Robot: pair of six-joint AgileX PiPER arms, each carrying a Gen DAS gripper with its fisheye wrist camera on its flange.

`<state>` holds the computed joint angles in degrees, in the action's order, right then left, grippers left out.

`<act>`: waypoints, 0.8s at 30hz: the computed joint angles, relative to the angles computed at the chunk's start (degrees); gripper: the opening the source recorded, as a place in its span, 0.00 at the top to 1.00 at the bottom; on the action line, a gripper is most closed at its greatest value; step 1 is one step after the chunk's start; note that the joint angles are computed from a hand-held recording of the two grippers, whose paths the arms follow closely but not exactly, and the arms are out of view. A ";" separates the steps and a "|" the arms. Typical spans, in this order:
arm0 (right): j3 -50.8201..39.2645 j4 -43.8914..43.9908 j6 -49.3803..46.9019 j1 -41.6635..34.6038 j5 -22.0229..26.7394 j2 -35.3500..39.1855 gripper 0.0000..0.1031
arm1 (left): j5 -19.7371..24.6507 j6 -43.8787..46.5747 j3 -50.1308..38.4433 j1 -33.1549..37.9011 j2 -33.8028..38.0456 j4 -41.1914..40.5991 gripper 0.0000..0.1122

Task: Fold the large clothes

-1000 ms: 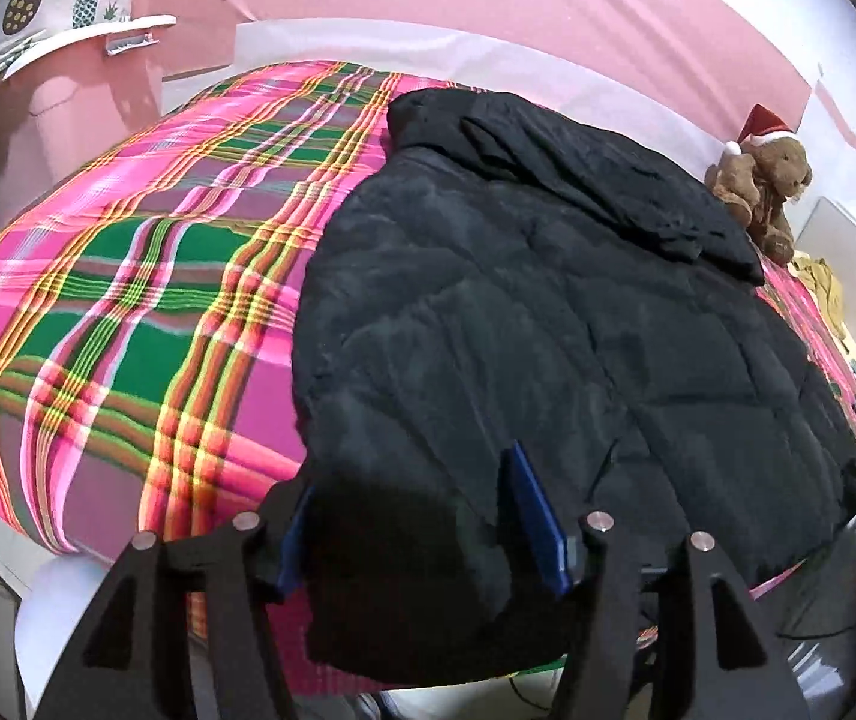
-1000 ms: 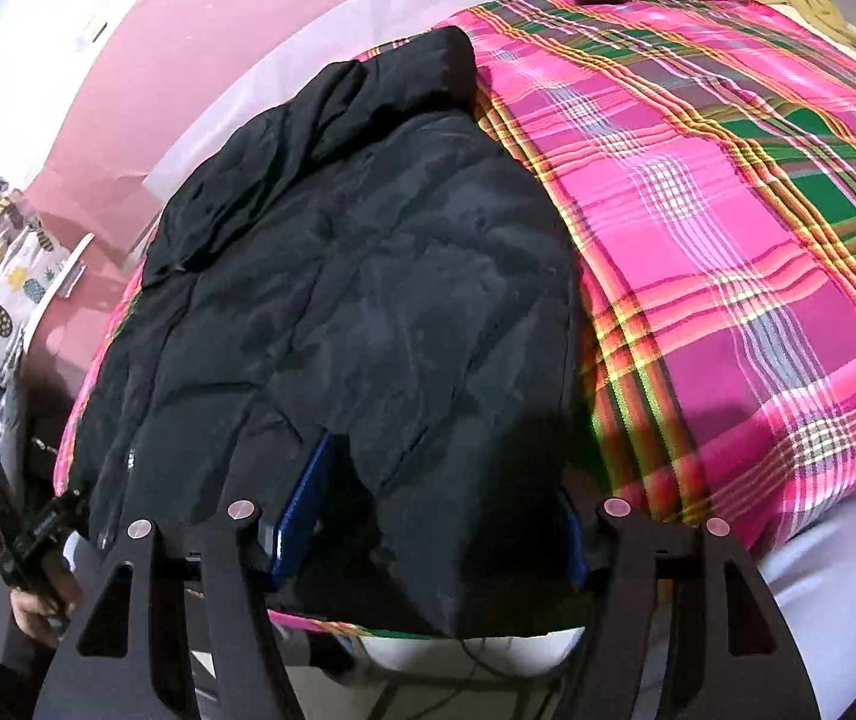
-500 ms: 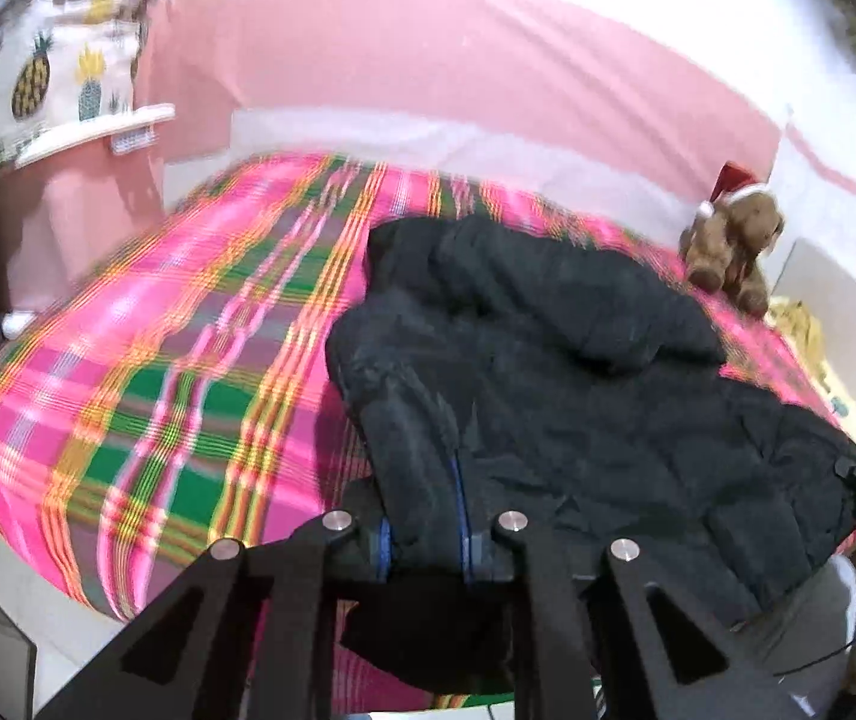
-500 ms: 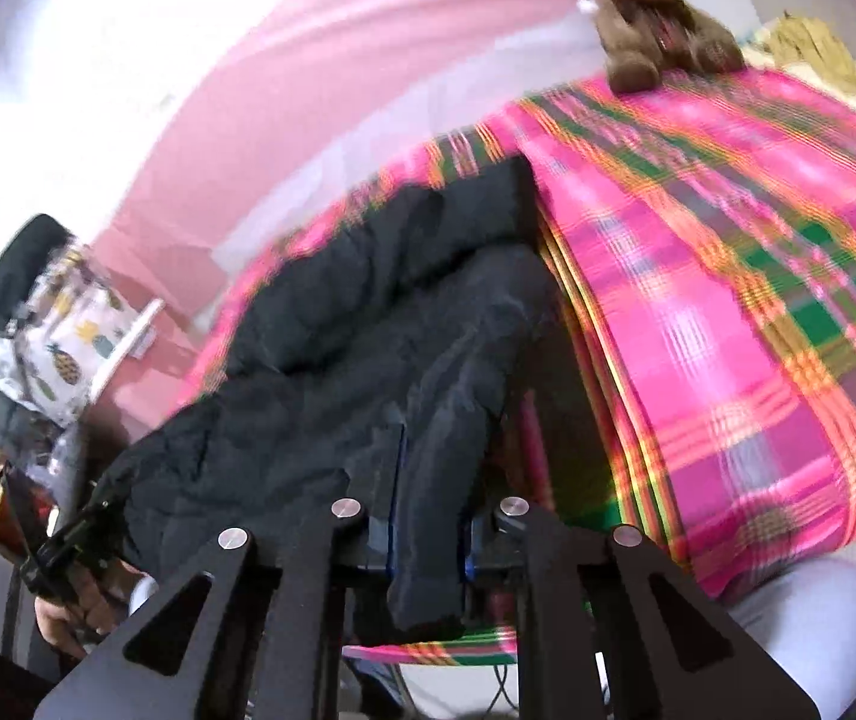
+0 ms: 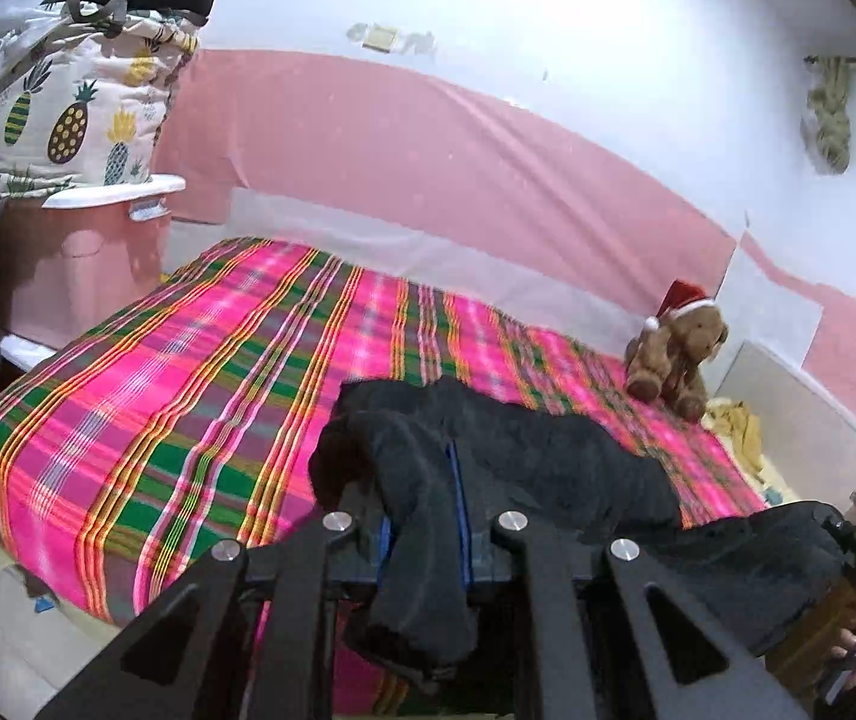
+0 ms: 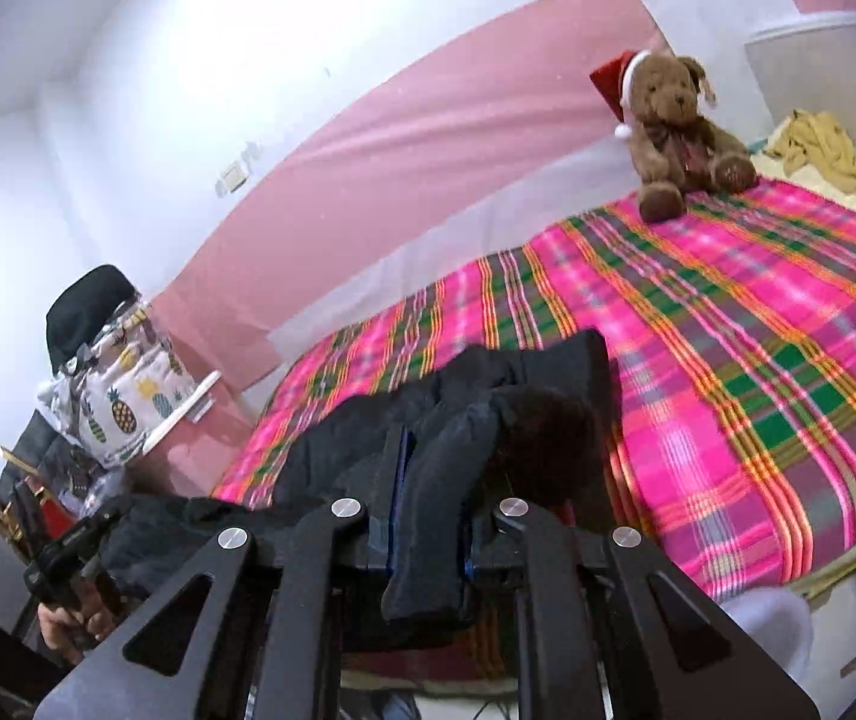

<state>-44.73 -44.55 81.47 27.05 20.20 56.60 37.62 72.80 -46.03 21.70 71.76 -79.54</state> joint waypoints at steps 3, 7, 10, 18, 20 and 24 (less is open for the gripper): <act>-1.84 5.97 -7.16 -4.37 -3.13 2.58 0.87 | -1.77 0.47 -2.15 -2.03 2.36 -1.56 0.86; -8.15 17.48 -21.46 -9.66 -5.49 8.90 0.87 | -5.20 0.70 -7.72 -5.50 7.37 -2.34 0.86; -14.62 26.42 -31.70 -13.11 -6.34 15.68 0.87 | -8.41 -2.07 -14.29 -8.79 12.59 -0.97 0.86; -40.52 47.23 -53.73 -20.68 1.74 39.43 0.87 | -13.62 -37.73 -46.33 -18.02 35.93 32.30 0.86; -48.24 48.39 -54.72 -21.61 5.98 46.22 0.87 | -11.66 -49.18 -55.62 -19.42 42.79 43.56 0.86; -60.55 51.43 -57.59 -23.56 13.51 58.04 0.86 | -3.49 -64.74 -74.93 -21.16 57.79 57.53 0.85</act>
